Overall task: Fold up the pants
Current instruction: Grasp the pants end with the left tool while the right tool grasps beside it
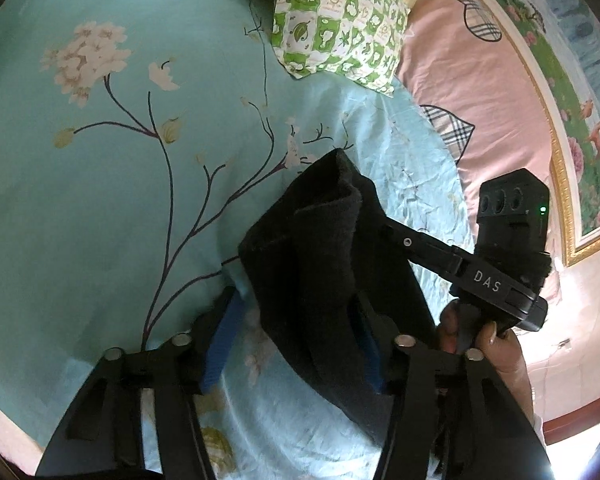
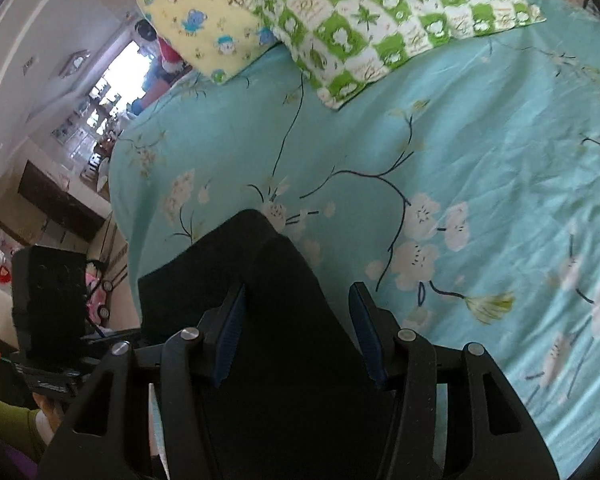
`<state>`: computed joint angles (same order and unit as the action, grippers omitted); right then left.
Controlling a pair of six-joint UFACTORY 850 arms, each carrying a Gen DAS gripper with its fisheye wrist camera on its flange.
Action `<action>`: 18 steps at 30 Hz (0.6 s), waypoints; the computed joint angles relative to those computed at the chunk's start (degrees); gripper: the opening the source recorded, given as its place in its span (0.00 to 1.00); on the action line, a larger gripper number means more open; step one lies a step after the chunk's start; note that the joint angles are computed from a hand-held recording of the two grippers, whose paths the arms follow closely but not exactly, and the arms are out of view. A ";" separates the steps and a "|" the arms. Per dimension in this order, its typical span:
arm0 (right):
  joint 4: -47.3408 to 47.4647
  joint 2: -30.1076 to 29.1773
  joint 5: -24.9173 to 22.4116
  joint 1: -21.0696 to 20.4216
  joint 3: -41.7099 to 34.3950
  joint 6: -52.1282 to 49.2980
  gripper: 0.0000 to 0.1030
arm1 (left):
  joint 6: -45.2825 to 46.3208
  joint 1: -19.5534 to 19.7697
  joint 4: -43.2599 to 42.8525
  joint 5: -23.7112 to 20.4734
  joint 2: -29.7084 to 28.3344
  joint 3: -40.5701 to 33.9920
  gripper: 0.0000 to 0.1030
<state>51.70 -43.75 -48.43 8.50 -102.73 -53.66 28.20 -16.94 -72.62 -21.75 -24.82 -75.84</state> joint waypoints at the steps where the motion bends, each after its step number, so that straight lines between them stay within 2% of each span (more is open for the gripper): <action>1: 0.77 -0.09 -0.61 -0.12 -0.02 -0.31 0.40 | -0.94 -0.01 1.00 0.05 -0.21 -0.29 0.36; 3: 1.85 0.43 -0.50 -0.15 0.69 -1.45 0.33 | -0.14 0.25 0.30 -1.32 -0.81 -0.91 0.26; 6: 2.89 2.39 0.80 -0.12 3.08 -3.26 0.26 | -0.01 -0.09 1.04 -0.69 -0.42 -1.03 0.21; 11: 7.89 6.68 2.54 -0.80 7.94 -6.32 0.23 | 1.29 -1.44 1.72 1.54 2.06 -0.74 0.20; 18: 17.28 14.33 2.74 -3.28 16.15 -13.12 0.22 | 6.04 -3.29 -0.80 1.26 4.78 -1.75 0.19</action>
